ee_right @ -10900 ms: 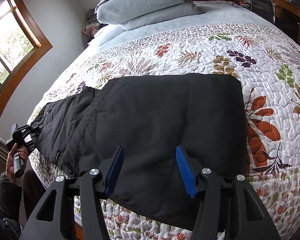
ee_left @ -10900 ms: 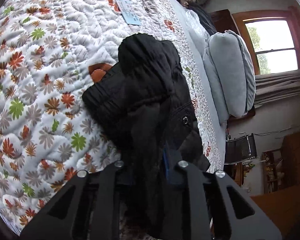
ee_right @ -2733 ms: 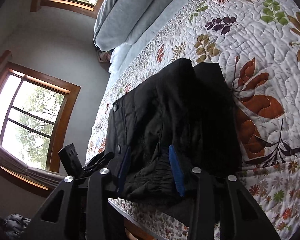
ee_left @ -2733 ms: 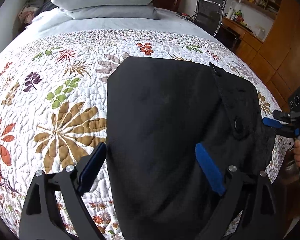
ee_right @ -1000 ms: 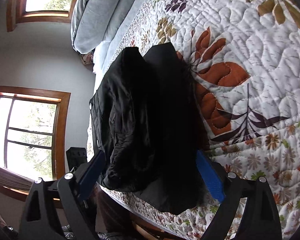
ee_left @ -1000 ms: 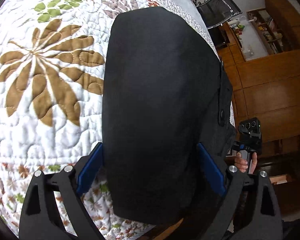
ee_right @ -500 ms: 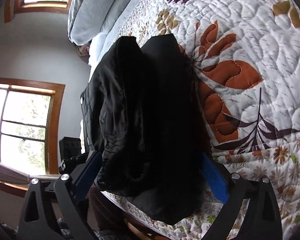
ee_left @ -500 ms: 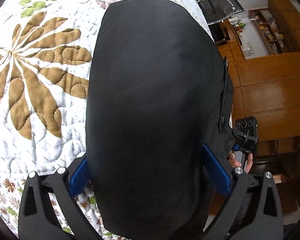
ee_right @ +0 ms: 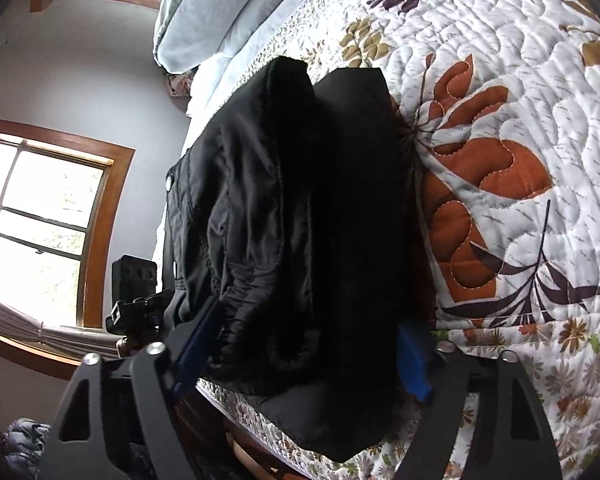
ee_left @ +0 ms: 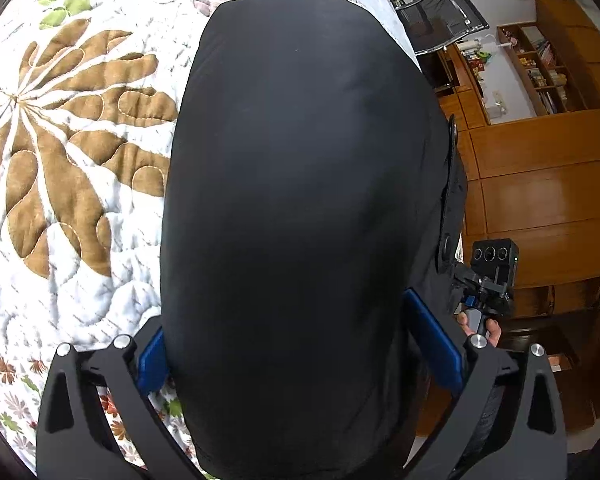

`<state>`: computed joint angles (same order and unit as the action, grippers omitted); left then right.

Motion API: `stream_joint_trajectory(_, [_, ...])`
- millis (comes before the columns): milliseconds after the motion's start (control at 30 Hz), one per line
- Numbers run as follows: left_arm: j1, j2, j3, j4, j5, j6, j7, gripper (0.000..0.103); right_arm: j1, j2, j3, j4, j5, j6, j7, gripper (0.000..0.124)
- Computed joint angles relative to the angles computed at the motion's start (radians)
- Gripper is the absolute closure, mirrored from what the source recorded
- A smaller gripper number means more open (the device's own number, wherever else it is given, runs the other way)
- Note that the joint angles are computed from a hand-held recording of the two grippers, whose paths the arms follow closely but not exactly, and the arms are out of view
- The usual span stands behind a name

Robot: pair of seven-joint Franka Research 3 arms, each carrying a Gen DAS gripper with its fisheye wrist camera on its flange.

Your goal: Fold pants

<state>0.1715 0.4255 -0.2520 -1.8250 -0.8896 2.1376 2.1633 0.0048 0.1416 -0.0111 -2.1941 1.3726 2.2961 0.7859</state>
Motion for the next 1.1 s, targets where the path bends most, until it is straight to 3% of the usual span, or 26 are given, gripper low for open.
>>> stream_joint_trajectory(133, [-0.019, -0.015, 0.002, -0.010, 0.024, 0.043, -0.020, 0.007, 0.003, -0.008, 0.001, -0.006, 0.000, 0.015, -0.019, 0.057])
stream_joint_trajectory(500, [-0.080, -0.088, -0.008, -0.087, 0.080, 0.236, -0.027, 0.029, 0.034, -0.035, 0.008, -0.010, 0.001, 0.093, -0.052, 0.072])
stream_joint_trajectory(1100, [-0.073, -0.066, -0.015, -0.046, 0.081, 0.318, -0.016, 0.038, 0.036, 0.023, 0.021, 0.092, 0.016, 0.093, -0.077, 0.077])
